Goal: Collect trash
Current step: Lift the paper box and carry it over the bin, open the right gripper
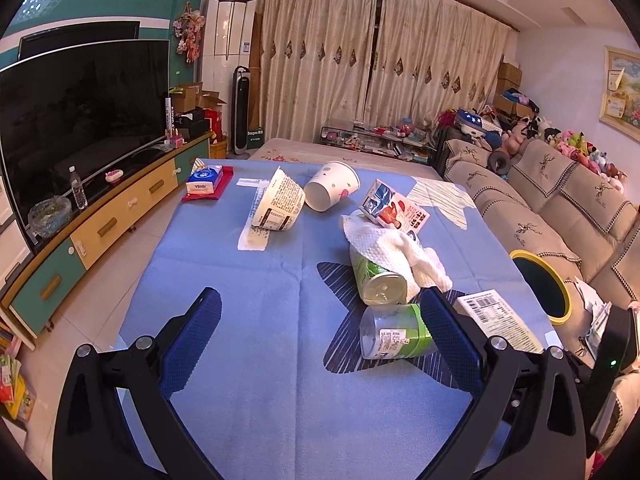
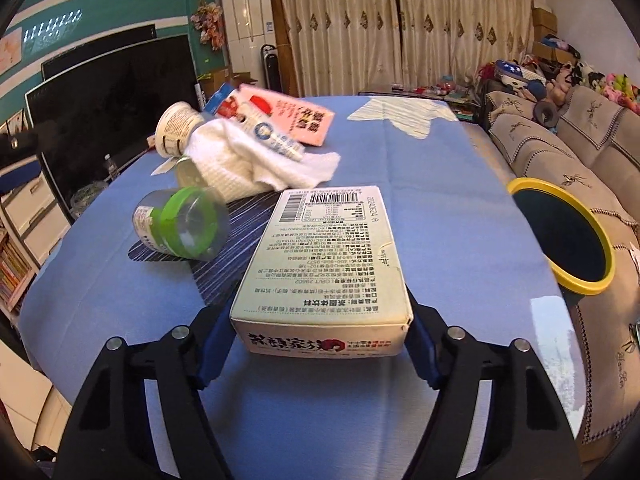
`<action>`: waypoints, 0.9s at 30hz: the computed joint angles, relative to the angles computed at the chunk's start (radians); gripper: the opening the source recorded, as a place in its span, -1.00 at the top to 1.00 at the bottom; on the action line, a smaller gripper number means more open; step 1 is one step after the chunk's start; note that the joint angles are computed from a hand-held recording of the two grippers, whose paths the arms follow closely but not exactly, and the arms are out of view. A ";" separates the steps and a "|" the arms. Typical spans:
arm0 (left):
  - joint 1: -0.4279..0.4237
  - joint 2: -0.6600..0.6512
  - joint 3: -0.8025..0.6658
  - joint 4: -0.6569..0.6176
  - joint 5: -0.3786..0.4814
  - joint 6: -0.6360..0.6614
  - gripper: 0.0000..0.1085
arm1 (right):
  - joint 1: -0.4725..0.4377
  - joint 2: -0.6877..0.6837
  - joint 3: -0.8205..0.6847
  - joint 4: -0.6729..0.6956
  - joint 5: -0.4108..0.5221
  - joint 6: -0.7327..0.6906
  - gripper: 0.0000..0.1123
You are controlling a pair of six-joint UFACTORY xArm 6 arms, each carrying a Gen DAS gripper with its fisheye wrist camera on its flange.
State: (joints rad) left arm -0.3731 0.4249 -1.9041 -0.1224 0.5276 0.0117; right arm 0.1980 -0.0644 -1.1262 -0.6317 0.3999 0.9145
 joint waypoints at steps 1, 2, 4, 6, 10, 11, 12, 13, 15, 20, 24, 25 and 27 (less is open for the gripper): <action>-0.003 0.004 -0.004 0.001 0.004 -0.001 -0.81 | -0.006 -0.012 0.008 -0.011 -0.003 0.010 -0.22; -0.005 0.006 -0.007 0.001 0.006 0.001 -0.81 | -0.013 -0.024 0.017 -0.022 -0.008 0.020 -0.22; -0.011 0.013 -0.016 0.007 0.012 0.001 -0.81 | -0.026 -0.040 0.029 -0.032 -0.014 0.031 -0.22; -0.017 0.016 -0.020 0.014 0.015 0.000 -0.81 | -0.040 -0.056 0.041 -0.032 -0.024 0.037 -0.22; -0.028 0.029 -0.040 0.025 0.028 -0.003 -0.81 | -0.063 -0.078 0.066 0.019 -0.067 0.004 -0.22; -0.030 0.032 -0.046 0.028 0.032 -0.005 -0.81 | -0.069 -0.085 0.072 0.031 -0.080 -0.005 -0.22; -0.034 0.039 -0.055 0.032 0.037 -0.006 -0.81 | -0.073 -0.093 0.076 0.028 -0.087 -0.004 -0.22; -0.037 0.040 -0.057 0.033 0.040 -0.006 -0.81 | -0.076 -0.099 0.079 0.022 -0.093 0.000 -0.22; -0.042 0.047 -0.066 0.035 0.045 -0.006 -0.81 | -0.084 -0.111 0.087 0.027 -0.107 -0.004 -0.22; -0.053 0.068 -0.095 0.037 0.061 0.001 -0.81 | -0.116 -0.129 0.087 -0.004 -0.113 0.026 -0.22; -0.061 0.090 -0.123 0.043 0.081 0.002 -0.81 | -0.162 -0.135 0.080 -0.064 -0.096 0.086 -0.22; -0.063 0.098 -0.135 0.046 0.089 0.001 -0.81 | -0.182 -0.135 0.078 -0.069 -0.094 0.094 -0.22; -0.066 0.109 -0.149 0.052 0.100 -0.002 -0.81 | -0.219 -0.132 0.072 -0.076 -0.083 0.106 -0.22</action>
